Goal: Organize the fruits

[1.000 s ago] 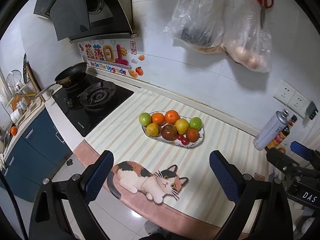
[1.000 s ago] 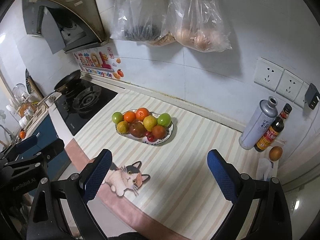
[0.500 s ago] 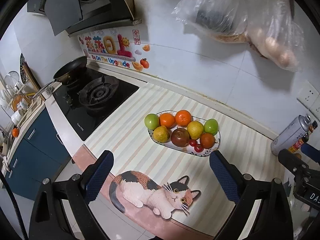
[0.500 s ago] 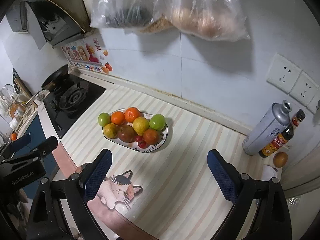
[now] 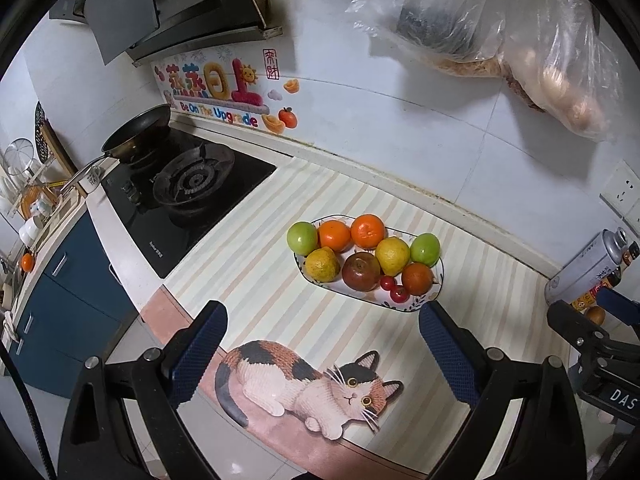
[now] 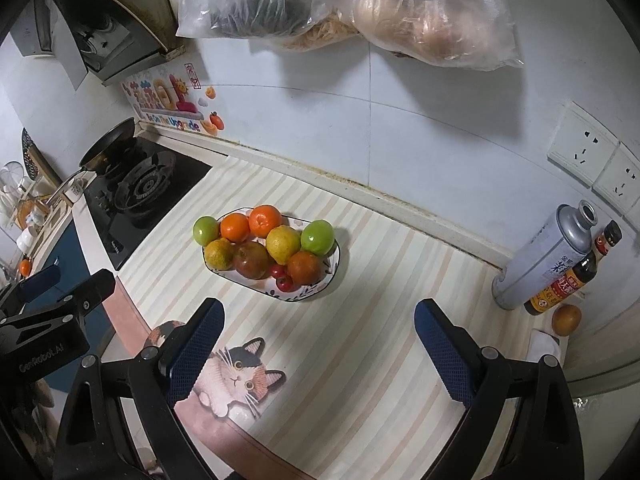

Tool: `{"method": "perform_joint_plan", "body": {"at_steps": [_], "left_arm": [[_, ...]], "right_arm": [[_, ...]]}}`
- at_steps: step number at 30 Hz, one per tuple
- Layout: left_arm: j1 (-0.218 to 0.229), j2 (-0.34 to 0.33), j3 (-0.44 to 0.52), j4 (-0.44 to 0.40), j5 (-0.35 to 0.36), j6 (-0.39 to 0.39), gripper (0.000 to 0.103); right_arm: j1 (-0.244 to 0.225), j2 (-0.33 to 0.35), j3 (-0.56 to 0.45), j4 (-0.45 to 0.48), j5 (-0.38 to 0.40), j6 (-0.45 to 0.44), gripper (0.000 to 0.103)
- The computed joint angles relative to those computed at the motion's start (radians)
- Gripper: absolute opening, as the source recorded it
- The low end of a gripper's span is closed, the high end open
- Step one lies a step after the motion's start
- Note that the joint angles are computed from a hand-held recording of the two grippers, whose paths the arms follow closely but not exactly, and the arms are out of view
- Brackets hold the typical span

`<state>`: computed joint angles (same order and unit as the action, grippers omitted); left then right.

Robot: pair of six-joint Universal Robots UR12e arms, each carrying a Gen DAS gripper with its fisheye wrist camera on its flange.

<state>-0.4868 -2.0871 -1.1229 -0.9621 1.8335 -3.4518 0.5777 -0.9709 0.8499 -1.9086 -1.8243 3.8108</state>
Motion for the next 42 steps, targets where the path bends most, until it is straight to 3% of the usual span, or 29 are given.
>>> {"method": "perform_joint_plan", "body": {"at_steps": [42], "left_arm": [[0.006, 0.013, -0.019, 0.027, -0.003, 0.019, 0.100]], "right_arm": [[0.015, 0.013, -0.033, 0.021, -0.039, -0.016, 0.102]]}}
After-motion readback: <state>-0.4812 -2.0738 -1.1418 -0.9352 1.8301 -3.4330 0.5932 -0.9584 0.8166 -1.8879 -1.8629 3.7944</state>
